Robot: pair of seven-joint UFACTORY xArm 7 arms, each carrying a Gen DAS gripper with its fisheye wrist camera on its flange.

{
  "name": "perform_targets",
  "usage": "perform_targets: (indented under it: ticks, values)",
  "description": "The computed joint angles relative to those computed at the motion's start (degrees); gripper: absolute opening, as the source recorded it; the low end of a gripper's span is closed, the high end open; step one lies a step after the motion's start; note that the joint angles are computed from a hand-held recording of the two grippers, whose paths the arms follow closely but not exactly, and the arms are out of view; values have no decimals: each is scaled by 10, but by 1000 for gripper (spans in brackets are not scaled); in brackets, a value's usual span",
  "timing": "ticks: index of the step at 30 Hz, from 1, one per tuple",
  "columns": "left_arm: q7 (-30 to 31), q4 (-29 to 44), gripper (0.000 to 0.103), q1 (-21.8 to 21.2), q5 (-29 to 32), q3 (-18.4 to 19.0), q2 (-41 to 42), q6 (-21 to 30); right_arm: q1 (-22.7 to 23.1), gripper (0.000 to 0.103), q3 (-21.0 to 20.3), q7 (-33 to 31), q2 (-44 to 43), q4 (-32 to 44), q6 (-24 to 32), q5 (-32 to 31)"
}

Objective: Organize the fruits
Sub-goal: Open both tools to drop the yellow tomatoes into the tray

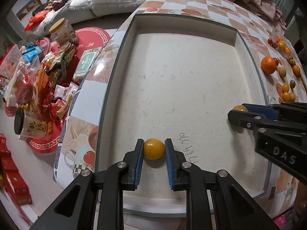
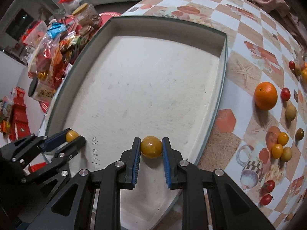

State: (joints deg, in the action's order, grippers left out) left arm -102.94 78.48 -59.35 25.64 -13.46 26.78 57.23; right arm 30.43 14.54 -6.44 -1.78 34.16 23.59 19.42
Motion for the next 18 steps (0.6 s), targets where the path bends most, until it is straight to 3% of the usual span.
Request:
perform_targets:
  ticks: [4,7,8,9,11,18]
  values:
    - [5,2,24,-1,1,-1,0,4,1,26,-1,-2,-10,-8,-1,-15]
    - [14,3,24,1,-1,-2,0,7,2,38,-7,-33,-11,-3,11,24]
    - [18,6,29,1,-2,-2,2,11,2,45,-7,-37,-14,-4,8,33]
    - [22,11,54,0,-4,-3,4,20,2,53,-9,-46,-18,-5,6,46]
    - [9,16,79,-11,10,3,2,36,4,62,-14,-65,-34,-11,7,76]
    - [46,50,79,-10,14,-1,15,54,4,74,-40,-83,-96,-31,11,127]
